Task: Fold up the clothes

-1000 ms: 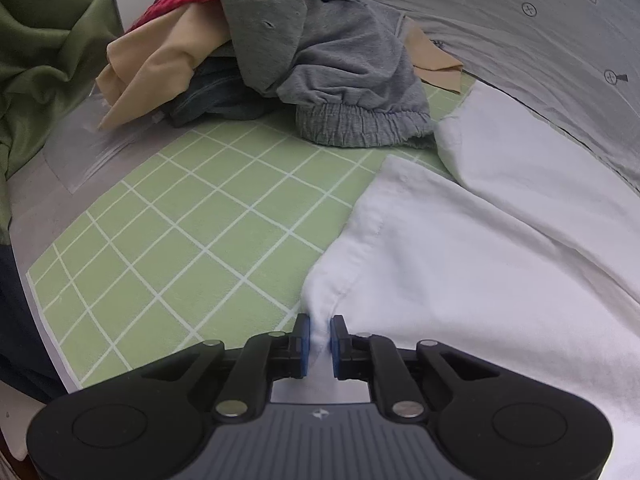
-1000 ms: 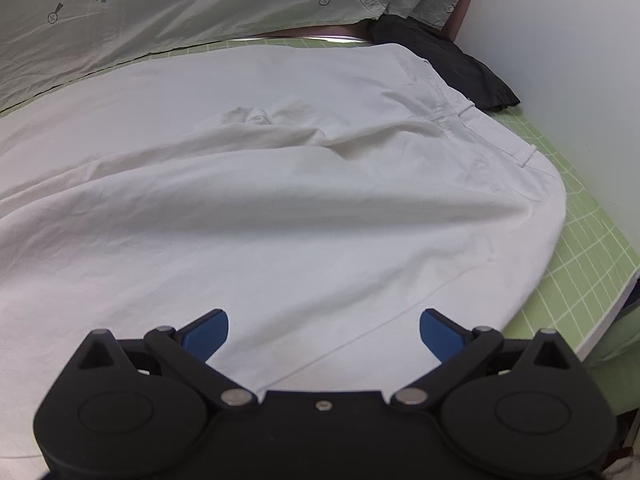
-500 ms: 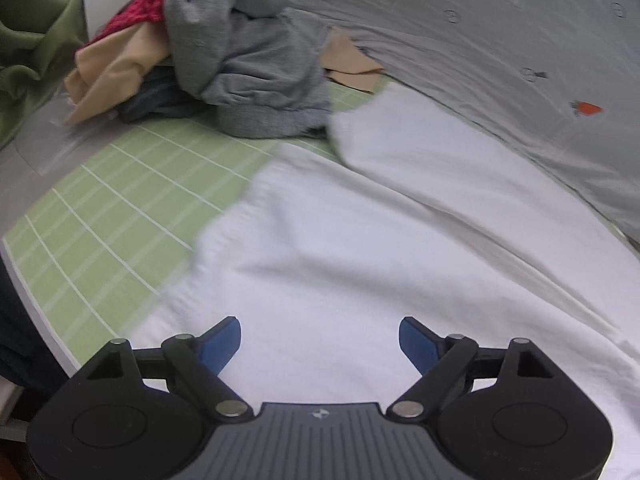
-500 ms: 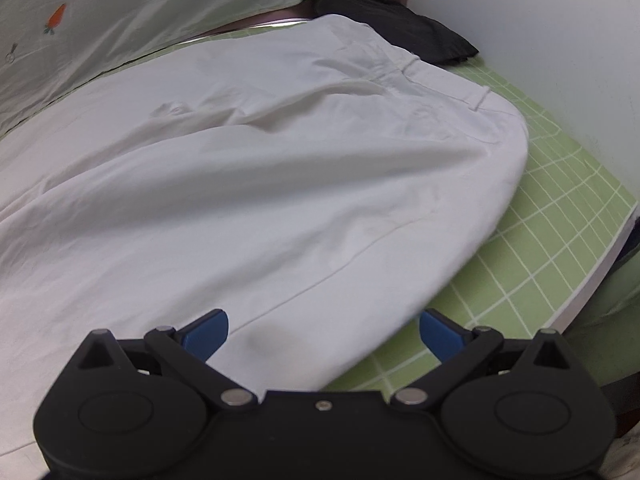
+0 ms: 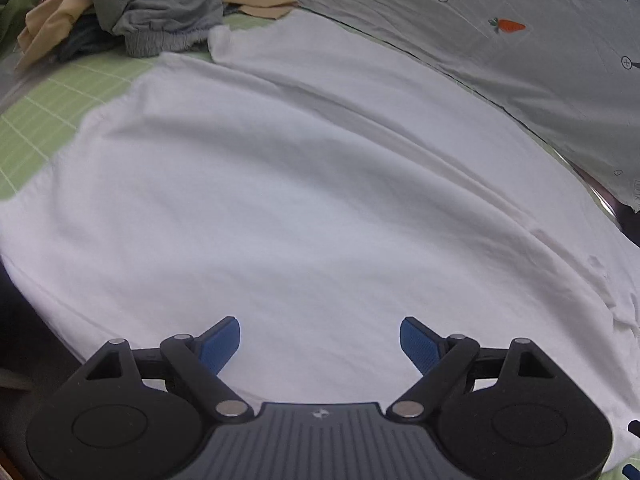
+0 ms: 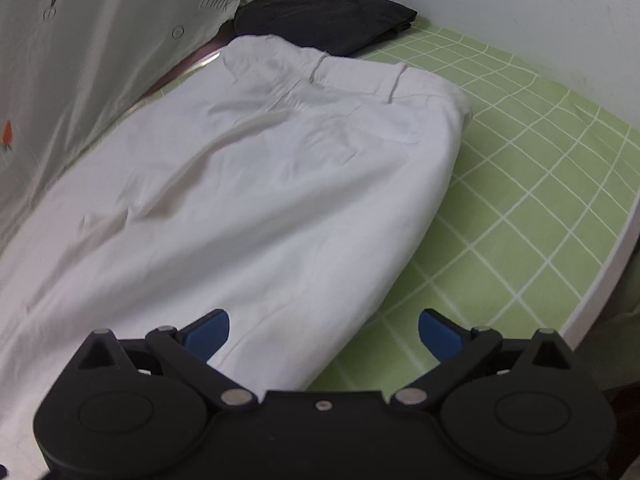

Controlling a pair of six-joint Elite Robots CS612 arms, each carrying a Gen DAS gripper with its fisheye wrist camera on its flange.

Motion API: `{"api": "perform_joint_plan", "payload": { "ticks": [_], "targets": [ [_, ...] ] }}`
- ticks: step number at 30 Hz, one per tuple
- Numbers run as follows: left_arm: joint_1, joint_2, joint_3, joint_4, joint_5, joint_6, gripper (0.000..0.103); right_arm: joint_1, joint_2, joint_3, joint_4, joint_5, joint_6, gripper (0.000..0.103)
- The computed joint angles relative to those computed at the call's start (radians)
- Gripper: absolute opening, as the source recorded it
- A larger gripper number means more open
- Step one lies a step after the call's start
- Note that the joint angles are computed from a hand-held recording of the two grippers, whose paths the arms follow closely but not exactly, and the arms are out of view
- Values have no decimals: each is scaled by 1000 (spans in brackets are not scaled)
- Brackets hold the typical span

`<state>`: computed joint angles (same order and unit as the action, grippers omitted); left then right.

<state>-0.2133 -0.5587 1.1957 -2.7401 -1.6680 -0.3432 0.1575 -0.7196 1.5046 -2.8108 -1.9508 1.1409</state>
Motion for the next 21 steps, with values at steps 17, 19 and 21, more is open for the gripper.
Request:
{"api": "perform_joint_plan", "payload": {
  "ticks": [17,19,21],
  "targets": [
    [-32,-64,183,-173,-96,-353,88,-134,0,135,-412,383,163,44],
    [-32,-68,189,-175,-92,-363,88,-138,1,142,-422,417,182,48],
    [-32,-72,194,-171,-89,-368,88,-139,6,144,-438,458,193,51]
  ]
}}
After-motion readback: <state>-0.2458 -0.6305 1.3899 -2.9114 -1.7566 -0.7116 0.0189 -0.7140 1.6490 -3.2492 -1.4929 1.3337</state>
